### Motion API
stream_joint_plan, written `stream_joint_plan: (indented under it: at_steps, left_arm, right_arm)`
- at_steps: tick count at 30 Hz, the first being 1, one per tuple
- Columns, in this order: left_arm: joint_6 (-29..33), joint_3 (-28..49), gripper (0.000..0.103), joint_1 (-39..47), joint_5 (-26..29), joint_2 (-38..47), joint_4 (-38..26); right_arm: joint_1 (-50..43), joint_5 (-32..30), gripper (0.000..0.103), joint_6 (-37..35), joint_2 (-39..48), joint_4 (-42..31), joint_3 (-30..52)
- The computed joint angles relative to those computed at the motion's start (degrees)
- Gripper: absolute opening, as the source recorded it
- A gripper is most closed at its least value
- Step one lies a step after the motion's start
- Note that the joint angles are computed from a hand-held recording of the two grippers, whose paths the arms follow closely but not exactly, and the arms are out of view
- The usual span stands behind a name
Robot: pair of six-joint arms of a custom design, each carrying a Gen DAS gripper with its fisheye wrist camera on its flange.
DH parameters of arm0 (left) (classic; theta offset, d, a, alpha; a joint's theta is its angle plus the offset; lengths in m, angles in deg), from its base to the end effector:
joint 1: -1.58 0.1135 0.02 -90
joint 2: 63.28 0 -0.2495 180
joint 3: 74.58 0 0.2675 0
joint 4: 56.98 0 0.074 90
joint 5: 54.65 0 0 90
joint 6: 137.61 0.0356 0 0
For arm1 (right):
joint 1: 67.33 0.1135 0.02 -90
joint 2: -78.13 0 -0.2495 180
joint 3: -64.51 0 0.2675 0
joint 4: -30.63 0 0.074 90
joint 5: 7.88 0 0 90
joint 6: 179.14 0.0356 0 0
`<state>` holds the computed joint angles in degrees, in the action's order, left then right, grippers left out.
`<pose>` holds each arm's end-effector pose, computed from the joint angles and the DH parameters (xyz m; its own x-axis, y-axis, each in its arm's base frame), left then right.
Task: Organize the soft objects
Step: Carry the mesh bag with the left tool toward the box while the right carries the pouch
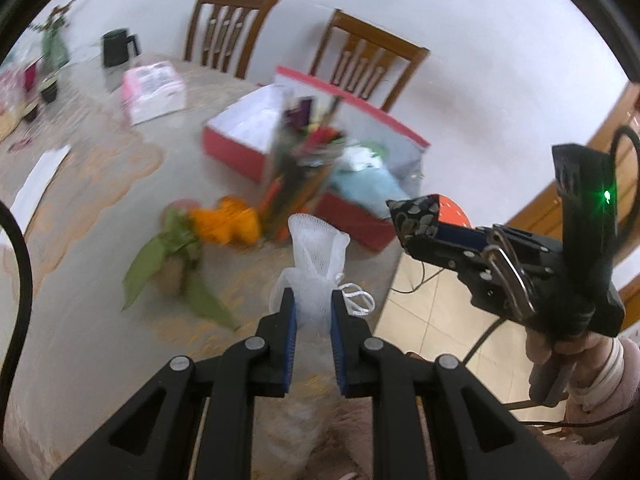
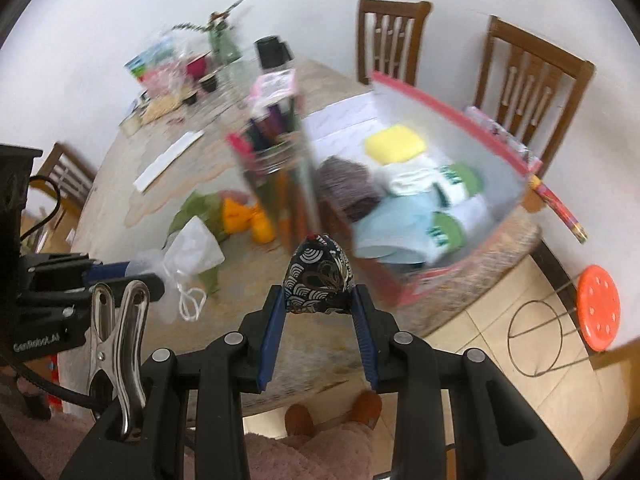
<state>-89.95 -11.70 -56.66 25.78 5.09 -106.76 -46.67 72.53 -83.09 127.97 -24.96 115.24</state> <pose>0.1400 -0.2149 0.2302 -0.8509 0.1127 -0.5131 0.2915 0.9138 -0.2827 0.1753 0.0724 0.2193 -0.8056 -0.1927 -0.5603 -0.3550 0.9140 0.1961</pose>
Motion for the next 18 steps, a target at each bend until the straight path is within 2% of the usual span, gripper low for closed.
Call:
stream_joint_plan:
  at_steps: [9,18]
  left_arm:
    - [4.2,12.8,0.016,-1.4,-0.9,12.5,1.4]
    - [3.8,25.5,0.016,-0.9,-3.5,23.4,-1.1]
  right_arm:
    - [-12.5,-5.5,0.034,-7.3,1.4,-0.8,3.1]
    - [-20.6,-10.7,0.034,-13.2,8.1,1.4,7.1]
